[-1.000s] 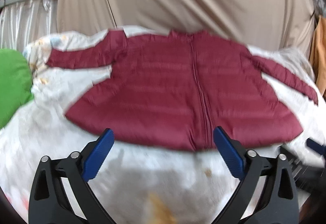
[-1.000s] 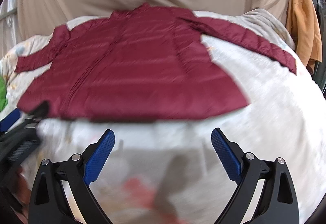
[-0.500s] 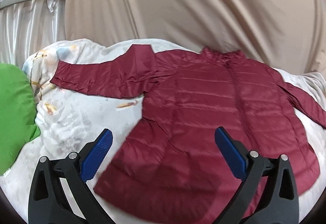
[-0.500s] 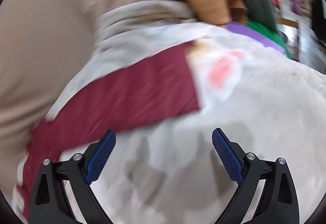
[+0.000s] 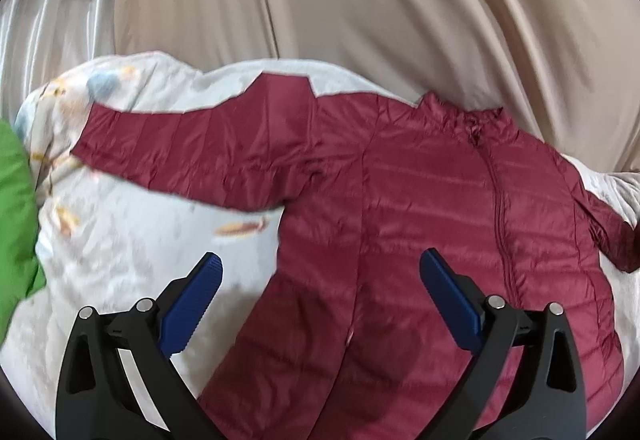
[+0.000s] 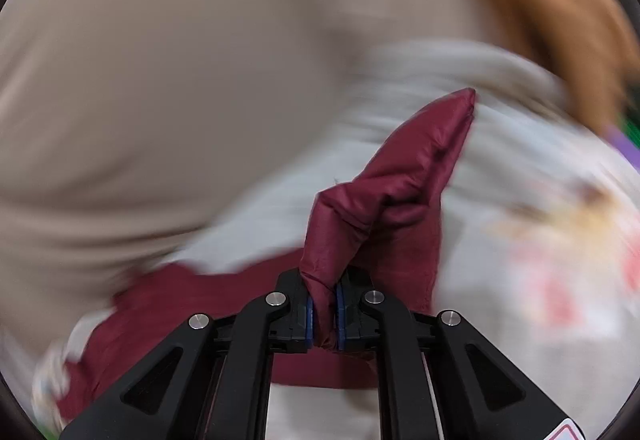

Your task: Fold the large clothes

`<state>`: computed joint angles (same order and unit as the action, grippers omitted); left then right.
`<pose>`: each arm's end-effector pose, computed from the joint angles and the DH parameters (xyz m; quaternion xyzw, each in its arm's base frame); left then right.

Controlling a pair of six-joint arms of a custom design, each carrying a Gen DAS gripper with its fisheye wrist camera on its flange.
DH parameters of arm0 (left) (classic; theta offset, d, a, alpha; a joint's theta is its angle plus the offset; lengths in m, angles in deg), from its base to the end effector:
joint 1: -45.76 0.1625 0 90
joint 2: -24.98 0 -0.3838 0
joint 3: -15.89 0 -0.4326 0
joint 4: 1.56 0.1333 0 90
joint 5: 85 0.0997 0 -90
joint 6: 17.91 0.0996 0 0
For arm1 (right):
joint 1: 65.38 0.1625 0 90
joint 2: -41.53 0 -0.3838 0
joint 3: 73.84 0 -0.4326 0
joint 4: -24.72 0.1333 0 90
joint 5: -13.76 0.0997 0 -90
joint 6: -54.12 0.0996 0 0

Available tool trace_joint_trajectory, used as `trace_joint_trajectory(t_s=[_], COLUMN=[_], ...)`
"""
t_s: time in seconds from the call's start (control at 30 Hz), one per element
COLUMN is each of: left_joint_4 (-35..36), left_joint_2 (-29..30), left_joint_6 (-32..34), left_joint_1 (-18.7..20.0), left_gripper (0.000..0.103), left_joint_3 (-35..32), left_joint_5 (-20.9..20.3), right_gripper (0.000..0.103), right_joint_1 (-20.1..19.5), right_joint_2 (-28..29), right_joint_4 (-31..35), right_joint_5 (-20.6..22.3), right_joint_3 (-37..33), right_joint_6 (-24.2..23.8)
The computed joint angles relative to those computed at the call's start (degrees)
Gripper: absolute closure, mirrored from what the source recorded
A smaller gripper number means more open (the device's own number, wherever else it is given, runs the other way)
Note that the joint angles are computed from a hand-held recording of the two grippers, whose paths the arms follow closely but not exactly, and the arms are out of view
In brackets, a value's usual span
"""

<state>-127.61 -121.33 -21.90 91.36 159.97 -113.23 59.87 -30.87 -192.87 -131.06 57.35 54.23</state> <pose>0.0037 -0.3121 0.4170 0.1221 0.8190 -0.4554 0.3270 0.2904 -0.3210 0.2305 -0.0268 -0.7768 0.5932 0.2096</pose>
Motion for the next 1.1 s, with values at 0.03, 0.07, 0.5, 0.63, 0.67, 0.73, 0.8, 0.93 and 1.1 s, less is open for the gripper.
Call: trace_joint_trajectory(t_s=[0.03,0.07,0.5,0.63,0.67,0.73,0.8,0.93,1.1], left_joint_4=[-1.4,-4.2,-17.2,-17.4,-17.7,-17.7,-16.8,-15.8,-20.4], left_joint_2=[1.0,2.7,21.1,26.1,27.9,31.1,34.6,39.6,41.5], left_joint_6=[0.7,2.3,7.0,6.9,7.2,7.2,5.8,5.8,9.0], left_joint_1=[0.1,0.4,12.8,17.1,17.8,19.2,20.9,23.8,23.4], left_gripper=[0.006,0.006,0.006,0.006,0.006,0.006,0.007,0.048,0.101], left_joint_3=[-0.3,-0.8,-9.2,-11.7,-12.4,-13.8,-15.9,-18.7,-19.8], left_joint_5=[-0.5,-1.7,-21.2,-25.8,-26.6,-28.2,-31.3,-37.6,-39.7], right_gripper=[0.094,0.094,0.070,0.047,0.046,0.044,0.043,0.042,0.042], right_joint_1=[1.1,2.3,3.9,4.9,4.9,4.4,3.5,0.8,-3.6], right_joint_2=[3.5,7.8,41.6,33.6,30.3,26.2,22.1,13.3,9.5], right_joint_4=[2.4,5.5,36.0,26.7,24.2,20.3,17.7,15.2,16.0], right_joint_5=[2.5,5.7,24.3,22.8,20.5,15.2,9.6,3.2,1.9], right_joint_3=[-3.8,-8.2,-36.5,-25.2,-21.6,-16.8,-12.9,-5.6,-3.8], right_joint_6=[-1.1,-2.1,-3.0,-5.4,-4.9,-4.1,-3.0,3.6,7.0])
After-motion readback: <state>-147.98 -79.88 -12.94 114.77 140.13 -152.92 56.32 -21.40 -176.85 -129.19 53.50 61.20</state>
